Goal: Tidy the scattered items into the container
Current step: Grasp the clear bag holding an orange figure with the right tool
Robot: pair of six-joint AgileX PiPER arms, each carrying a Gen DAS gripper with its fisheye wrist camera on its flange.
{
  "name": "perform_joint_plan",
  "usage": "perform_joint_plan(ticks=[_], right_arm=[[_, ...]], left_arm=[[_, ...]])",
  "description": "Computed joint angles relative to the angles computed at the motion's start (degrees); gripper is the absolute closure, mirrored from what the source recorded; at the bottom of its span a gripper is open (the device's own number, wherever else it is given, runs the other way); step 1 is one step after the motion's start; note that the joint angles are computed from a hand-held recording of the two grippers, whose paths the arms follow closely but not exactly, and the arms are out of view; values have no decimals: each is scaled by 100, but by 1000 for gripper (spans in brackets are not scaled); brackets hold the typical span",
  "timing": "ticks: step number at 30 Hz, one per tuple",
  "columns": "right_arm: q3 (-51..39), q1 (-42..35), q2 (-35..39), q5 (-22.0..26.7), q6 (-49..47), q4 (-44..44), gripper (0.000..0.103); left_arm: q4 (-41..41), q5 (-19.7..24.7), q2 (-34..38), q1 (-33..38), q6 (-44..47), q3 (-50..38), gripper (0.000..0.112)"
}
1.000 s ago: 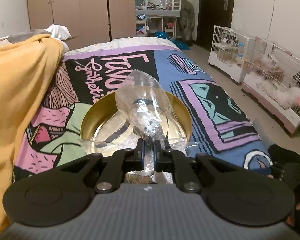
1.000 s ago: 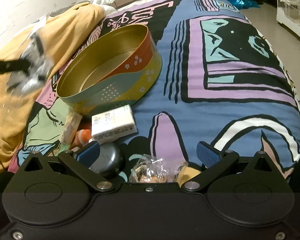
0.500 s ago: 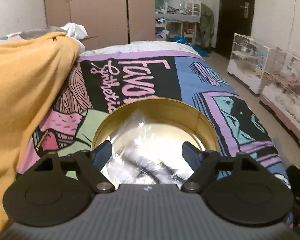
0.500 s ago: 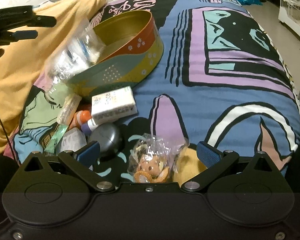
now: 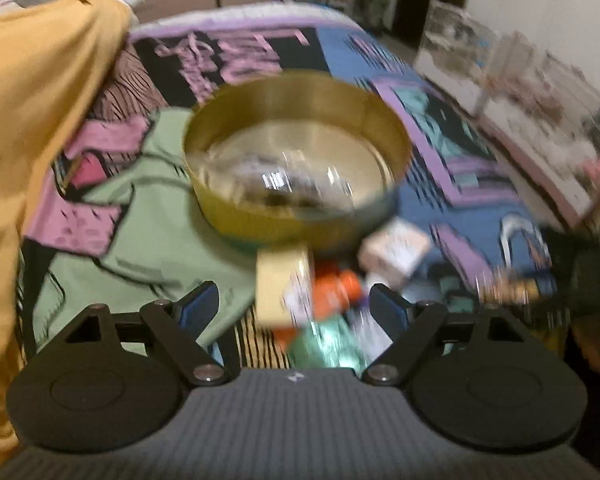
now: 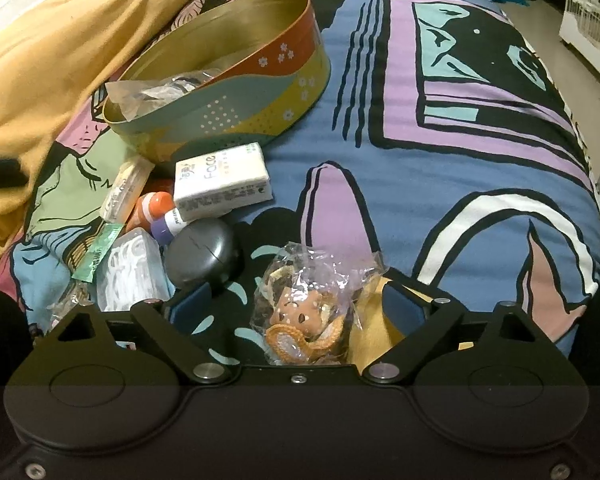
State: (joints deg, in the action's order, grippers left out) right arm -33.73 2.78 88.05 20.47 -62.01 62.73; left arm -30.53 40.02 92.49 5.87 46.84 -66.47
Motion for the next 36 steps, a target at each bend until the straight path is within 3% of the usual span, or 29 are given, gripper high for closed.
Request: perform_joint_plan(ticks=[6,14,16,18,26,31,36], right_arm=[[-45,66,102,-49,165,-147,22],[-67,159,138,-107,254,-290,29],[-52,184,139,-144,158,-207,35],[-23,198,118,-196,42,-96,52],[273,420,-270,-531,-766,738,75],[388,397,-559,-447,-484,578,78],[445,446,-937,-384,570,-468,78]], left_arm=[[67,118,-135,49,352,717,23],[116,-194,-14,-48,419,1341,23],[201,-287,26,-106,334,1401,23],[228,-373,80,-125,235,1457,23],[-164,-434,155,48,410,1593,23],[-224,-375,226,56,379,1561,23],[-542,-325,203,173,544,1614,23]])
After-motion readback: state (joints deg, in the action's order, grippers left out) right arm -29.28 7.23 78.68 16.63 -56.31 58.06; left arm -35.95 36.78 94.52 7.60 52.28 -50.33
